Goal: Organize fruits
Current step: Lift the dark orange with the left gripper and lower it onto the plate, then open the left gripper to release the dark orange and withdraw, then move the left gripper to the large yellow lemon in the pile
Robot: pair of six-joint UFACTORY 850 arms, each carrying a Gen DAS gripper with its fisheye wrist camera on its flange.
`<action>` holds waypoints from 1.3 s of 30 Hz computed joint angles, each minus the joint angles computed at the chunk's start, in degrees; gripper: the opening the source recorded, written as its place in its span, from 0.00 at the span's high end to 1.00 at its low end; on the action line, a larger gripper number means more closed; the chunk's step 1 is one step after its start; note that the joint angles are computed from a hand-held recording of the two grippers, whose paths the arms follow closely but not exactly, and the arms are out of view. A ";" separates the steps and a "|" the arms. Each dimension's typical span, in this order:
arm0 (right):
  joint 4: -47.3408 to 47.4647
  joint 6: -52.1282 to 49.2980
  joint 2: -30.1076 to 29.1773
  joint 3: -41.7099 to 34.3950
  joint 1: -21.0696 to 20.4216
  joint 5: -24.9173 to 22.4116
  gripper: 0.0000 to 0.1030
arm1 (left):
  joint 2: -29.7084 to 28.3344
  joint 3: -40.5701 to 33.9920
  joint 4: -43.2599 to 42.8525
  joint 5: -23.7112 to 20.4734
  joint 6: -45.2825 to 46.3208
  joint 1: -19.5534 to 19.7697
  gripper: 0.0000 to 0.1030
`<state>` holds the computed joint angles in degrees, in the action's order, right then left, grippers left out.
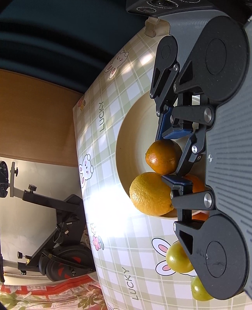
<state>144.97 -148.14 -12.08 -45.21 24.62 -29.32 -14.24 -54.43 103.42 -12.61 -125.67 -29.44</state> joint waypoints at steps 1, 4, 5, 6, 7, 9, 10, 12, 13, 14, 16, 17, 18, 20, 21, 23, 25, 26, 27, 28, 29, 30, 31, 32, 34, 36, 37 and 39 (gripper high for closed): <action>0.43 -0.43 -0.15 -0.21 0.26 0.27 0.54 | -0.06 -0.03 -0.02 0.13 -0.01 0.07 0.59; 0.98 -0.76 -0.45 -0.53 0.49 1.05 0.54 | 0.06 0.14 -0.23 0.17 0.05 -0.01 0.59; 0.72 -0.32 -0.57 -0.69 0.46 1.34 0.54 | 0.01 0.19 0.31 0.09 -0.48 0.01 0.59; 0.56 -0.04 -0.63 -0.79 0.46 1.52 0.54 | 0.02 0.26 0.85 0.01 -1.00 -0.01 0.59; 0.84 -0.22 -0.61 -0.76 0.53 1.66 0.54 | -0.06 0.21 0.66 -0.15 -0.77 -0.08 0.59; 2.15 -1.39 -0.56 -0.67 0.84 1.96 0.54 | -0.25 0.08 -0.33 -0.59 0.31 -0.23 0.59; 2.26 -1.65 -0.65 -0.85 0.97 2.38 0.54 | -0.24 0.11 -0.40 -0.87 0.34 -0.30 0.60; 2.00 -1.52 -0.90 -1.26 1.14 3.06 0.54 | -0.08 0.28 -0.16 -1.14 -0.26 -0.37 0.60; 2.34 -1.94 -1.01 -1.43 1.29 3.40 0.53 | 0.05 0.41 -0.04 -1.29 -0.47 -0.38 0.60; 2.80 -2.65 -1.12 -1.58 1.47 3.65 0.53 | 0.21 0.57 0.17 -1.50 -0.72 -0.43 0.60; 4.08 -4.31 -1.21 -1.70 1.87 4.22 0.53 | 0.79 1.13 0.78 -2.31 -1.69 -0.73 0.60; 4.73 -5.06 -1.19 -1.64 2.01 4.26 0.53 | 1.15 1.49 1.46 -2.58 -2.56 -0.78 0.60; 4.80 -5.07 -1.15 -1.53 1.99 4.09 0.53 | 1.60 1.93 2.53 -2.83 -3.92 -0.81 0.60; 5.88 -5.77 -0.88 -0.95 1.84 3.15 0.51 | 3.02 3.37 8.35 -3.21 -10.46 -0.69 0.60; 6.76 -6.54 -0.72 -0.70 1.91 2.91 0.50 | 4.17 4.45 11.26 -3.81 -13.81 -0.69 0.60; 8.89 -8.42 -0.31 -0.18 2.12 2.64 0.43 | 6.01 6.09 12.72 -5.21 -16.30 -0.80 0.60; 9.35 -8.88 0.25 0.63 1.98 1.60 0.40 | 8.17 8.09 14.37 -6.52 -19.74 -0.62 0.60; 9.11 -8.65 0.47 0.94 1.86 1.13 0.40 | 8.99 8.88 14.36 -7.17 -20.57 -0.58 0.60; 8.59 -8.10 0.68 1.27 1.69 0.57 0.40 | 10.26 10.13 14.08 -8.30 -21.77 -0.58 0.60; 7.54 -6.91 0.88 1.54 1.43 0.10 0.39 | 11.28 11.20 13.91 -9.16 -22.93 -0.54 0.60; 7.23 -6.55 0.99 1.72 1.30 -0.19 0.39 | 12.23 12.24 13.79 -9.84 -24.01 -0.44 0.60; 7.17 -6.54 1.14 1.95 1.23 -0.62 0.39 | 13.12 13.22 13.49 -10.48 -24.81 -0.36 0.60; 7.20 -6.80 1.33 2.19 1.23 -0.89 0.39 | 13.90 14.10 12.85 -11.10 -25.22 -0.32 0.60; 7.34 -7.13 1.47 2.37 1.28 -1.03 0.39 | 14.75 14.95 11.73 -11.48 -25.06 -0.17 0.60; 8.28 -8.51 1.96 2.99 1.56 -1.34 0.39 | 16.18 16.46 9.88 -11.88 -24.77 0.08 0.60; 9.21 -9.63 2.48 3.61 1.76 -1.65 0.39 | 17.74 18.03 8.04 -12.20 -24.49 0.40 0.60; 9.60 -10.12 2.73 3.92 1.78 -1.90 0.39 | 18.34 18.66 7.56 -12.27 -24.53 0.59 0.60; 11.13 -11.27 3.36 4.77 1.97 -2.47 0.39 | 19.04 19.41 5.68 -12.59 -23.35 0.69 0.60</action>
<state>156.10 -159.41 -8.72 -40.44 26.58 -31.79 4.80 -35.02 109.10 -25.20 -149.02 -28.76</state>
